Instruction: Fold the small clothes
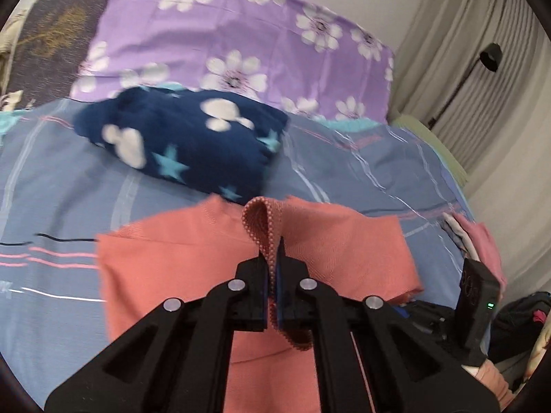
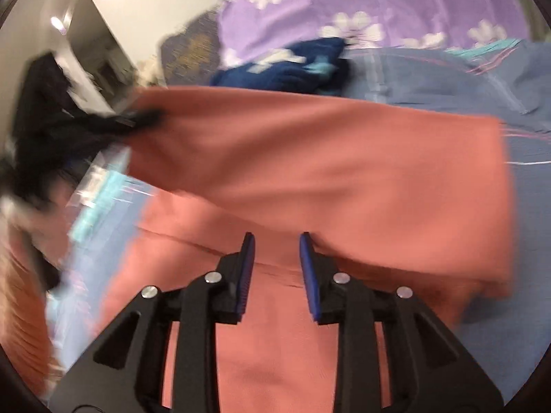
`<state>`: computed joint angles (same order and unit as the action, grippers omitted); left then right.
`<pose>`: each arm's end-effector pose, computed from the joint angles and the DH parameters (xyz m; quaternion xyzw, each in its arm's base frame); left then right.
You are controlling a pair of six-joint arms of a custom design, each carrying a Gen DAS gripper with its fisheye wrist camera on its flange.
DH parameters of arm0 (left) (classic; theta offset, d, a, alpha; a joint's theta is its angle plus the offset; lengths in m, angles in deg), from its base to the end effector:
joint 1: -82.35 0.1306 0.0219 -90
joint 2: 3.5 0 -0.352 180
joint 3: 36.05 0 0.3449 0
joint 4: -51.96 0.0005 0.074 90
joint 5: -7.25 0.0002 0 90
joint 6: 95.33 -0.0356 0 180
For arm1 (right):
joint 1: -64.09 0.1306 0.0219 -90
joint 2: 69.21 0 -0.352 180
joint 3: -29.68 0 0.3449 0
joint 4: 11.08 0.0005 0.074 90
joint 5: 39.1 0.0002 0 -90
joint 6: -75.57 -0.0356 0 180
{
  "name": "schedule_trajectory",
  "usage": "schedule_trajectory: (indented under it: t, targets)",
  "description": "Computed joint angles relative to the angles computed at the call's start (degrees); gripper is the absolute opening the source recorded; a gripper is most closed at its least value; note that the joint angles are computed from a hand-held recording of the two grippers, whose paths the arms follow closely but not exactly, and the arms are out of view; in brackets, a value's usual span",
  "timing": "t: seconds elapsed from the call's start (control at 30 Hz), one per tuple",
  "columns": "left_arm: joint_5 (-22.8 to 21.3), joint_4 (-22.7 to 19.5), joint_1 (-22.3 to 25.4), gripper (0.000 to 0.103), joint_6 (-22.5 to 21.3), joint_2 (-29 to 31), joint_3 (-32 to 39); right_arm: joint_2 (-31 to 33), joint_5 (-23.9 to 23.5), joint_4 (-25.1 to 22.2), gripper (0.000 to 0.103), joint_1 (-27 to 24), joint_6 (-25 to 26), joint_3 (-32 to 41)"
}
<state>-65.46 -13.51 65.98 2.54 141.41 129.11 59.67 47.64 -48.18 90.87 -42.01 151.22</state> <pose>0.6775 -0.2106 0.3755 0.1248 0.9074 -0.2149 0.3390 0.5912 0.3001 0.2837 -0.0046 0.9217 0.2001 0.3323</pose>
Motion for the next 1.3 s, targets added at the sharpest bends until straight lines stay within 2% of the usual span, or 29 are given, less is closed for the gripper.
schedule_trajectory:
  t: [0.03,0.07,0.1,0.13,0.33,0.43,0.57,0.67,0.73,0.83,0.87,0.93,0.97,1.0,1.03,1.07,1.1,1.13,1.17,1.2,1.23,1.27,1.3]
  targets:
    - [0.79,1.25,0.74,0.003,-0.02,-0.96,-2.18,-0.10,-1.29,0.46,0.020,-0.80,-1.43,-1.35]
    - [0.87,0.48,1.08,0.003,0.05,-0.77,-1.94,-0.52,-2.46,1.67,0.013,-1.22,-2.76,-2.88]
    - [0.10,0.65,1.37,0.003,-0.53,-1.22,-3.01,-0.85,-2.88,2.70,0.012,-1.44,-4.06,-4.08]
    - [-3.02,1.82,1.52,0.003,-0.30,-2.40,-5.51,-1.21,-2.57,3.64,0.012,-1.34,-4.54,-4.98]
    - [-3.09,4.03,4.04,0.003,1.32,-5.29,-12.70,-1.36,3.66,-0.08,0.018,0.77,-1.49,-3.37]
    - [-4.01,6.17,5.19,0.003,1.79,-7.05,-16.73,-1.04,3.29,-0.17,0.018,0.55,-1.92,-3.17]
    - [-5.16,3.78,6.16,0.003,2.23,-4.37,-14.32,-1.13,2.17,0.51,0.018,0.12,-2.93,-3.46]
    - [-4.18,4.48,6.65,0.004,3.55,-4.22,-15.69,-1.56,2.33,1.25,0.018,0.22,-2.81,-4.28]
    - [-7.93,6.38,6.46,0.022,4.51,-5.10,-17.72,-1.94,2.19,1.86,0.018,0.17,-2.84,-5.11]
    - [-12.06,13.34,6.25,0.023,5.16,-9.25,-24.74,-1.87,2.16,1.78,0.018,0.18,-3.00,-5.01]
    - [-11.71,16.31,6.15,0.023,4.94,-11.21,-27.79,-1.80,2.21,1.76,0.018,0.18,-2.88,-4.96]
    - [-8.91,19.63,6.00,0.023,3.68,-13.30,-31.38,-1.78,2.44,1.78,0.018,0.24,-2.74,-4.97]
    - [-6.98,19.83,5.72,0.023,2.61,-13.61,-32.16,-1.79,2.89,1.68,0.017,0.38,-2.65,-4.90]
    - [-5.01,17.29,5.05,0.023,0.63,-12.48,-30.94,-1.82,3.83,1.45,0.016,0.67,-2.13,-4.67]
    - [-4.44,11.99,4.55,0.023,-1.93,-10.14,-27.04,-1.70,4.30,1.06,0.016,0.84,-1.61,-4.28]
    - [-6.13,8.37,3.45,0.023,-3.65,-7.61,-24.60,-0.98,5.12,-0.38,0.015,1.27,0.10,-2.58]
    - [-8.04,7.62,2.61,0.023,-5.47,-6.45,-24.93,-0.41,5.49,-1.19,0.012,1.52,1.20,-1.42]
    - [-11.58,9.76,1.52,0.024,-5.95,-6.48,-26.89,0.80,5.90,-2.83,0.012,1.99,2.83,1.09]
    - [-15.38,14.76,0.37,0.023,-8.91,-8.40,-31.34,2.16,5.71,-4.56,0.011,2.29,4.12,3.73]
    - [-18.55,16.90,-0.59,0.023,-9.52,-9.24,-33.29,3.28,5.54,-5.93,0.011,2.41,4.89,5.80]
    - [-20.15,16.28,-1.00,0.023,-9.96,-9.08,-32.73,4.91,5.93,-7.77,0.011,2.59,5.39,8.77]
    - [-20.68,14.20,-1.14,0.023,-9.29,-8.25,-30.93,6.74,7.83,-9.68,0.011,2.77,5.02,12.11]
    - [-20.99,14.06,-1.20,0.023,-9.54,-8.19,-30.84,8.15,10.50,-11.18,0.008,2.87,4.10,14.74]
